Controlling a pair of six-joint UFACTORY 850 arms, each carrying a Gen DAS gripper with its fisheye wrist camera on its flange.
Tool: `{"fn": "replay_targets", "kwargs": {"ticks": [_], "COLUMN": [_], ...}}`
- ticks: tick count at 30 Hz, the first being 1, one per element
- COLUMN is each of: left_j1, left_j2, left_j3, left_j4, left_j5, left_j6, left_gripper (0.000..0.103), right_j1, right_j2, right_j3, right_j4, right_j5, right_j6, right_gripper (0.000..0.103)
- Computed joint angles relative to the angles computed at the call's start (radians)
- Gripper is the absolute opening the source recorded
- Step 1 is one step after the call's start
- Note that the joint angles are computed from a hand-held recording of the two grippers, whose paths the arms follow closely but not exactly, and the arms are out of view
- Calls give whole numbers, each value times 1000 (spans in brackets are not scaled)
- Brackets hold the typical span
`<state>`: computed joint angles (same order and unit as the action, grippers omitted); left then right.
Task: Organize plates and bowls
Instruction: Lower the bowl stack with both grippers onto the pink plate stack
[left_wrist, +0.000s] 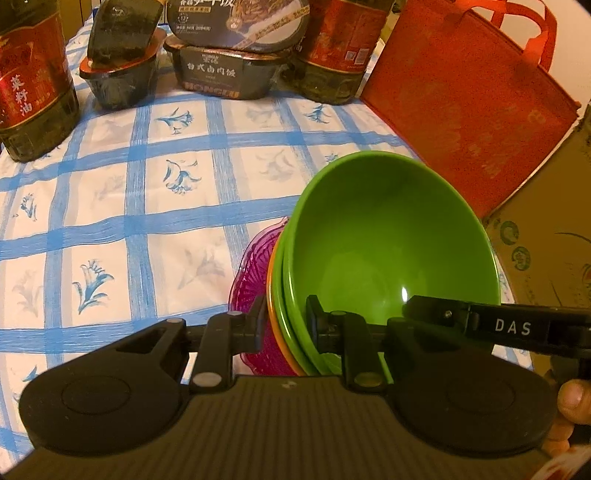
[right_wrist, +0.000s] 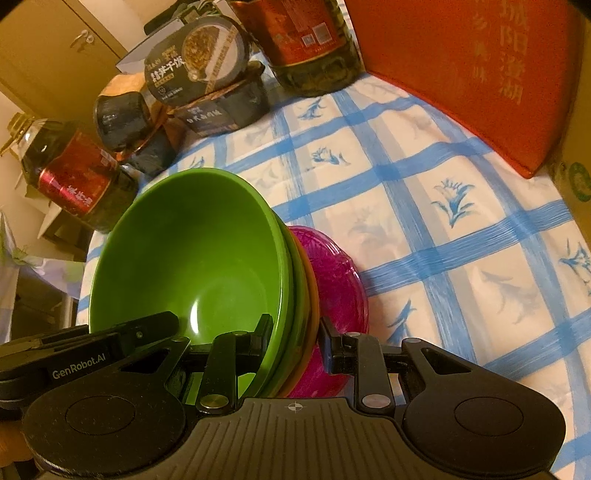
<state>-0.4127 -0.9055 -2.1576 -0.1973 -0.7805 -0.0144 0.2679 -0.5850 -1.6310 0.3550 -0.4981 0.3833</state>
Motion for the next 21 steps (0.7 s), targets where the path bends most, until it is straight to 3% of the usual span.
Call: {"fn": "replay_targets", "kwargs": {"ticks": [21], "left_j1": [6], "left_j2": [-45], "left_j3": [-30], "left_j4": [-6], "left_j5": [6], "left_j6": [14], "left_gripper": [19], "right_j1": [-3], "right_j2": [-46], "right_j3": [-26], "right_j4": [9], "right_j5": [-5], "right_j6": [-24], "right_gripper": [27]}}
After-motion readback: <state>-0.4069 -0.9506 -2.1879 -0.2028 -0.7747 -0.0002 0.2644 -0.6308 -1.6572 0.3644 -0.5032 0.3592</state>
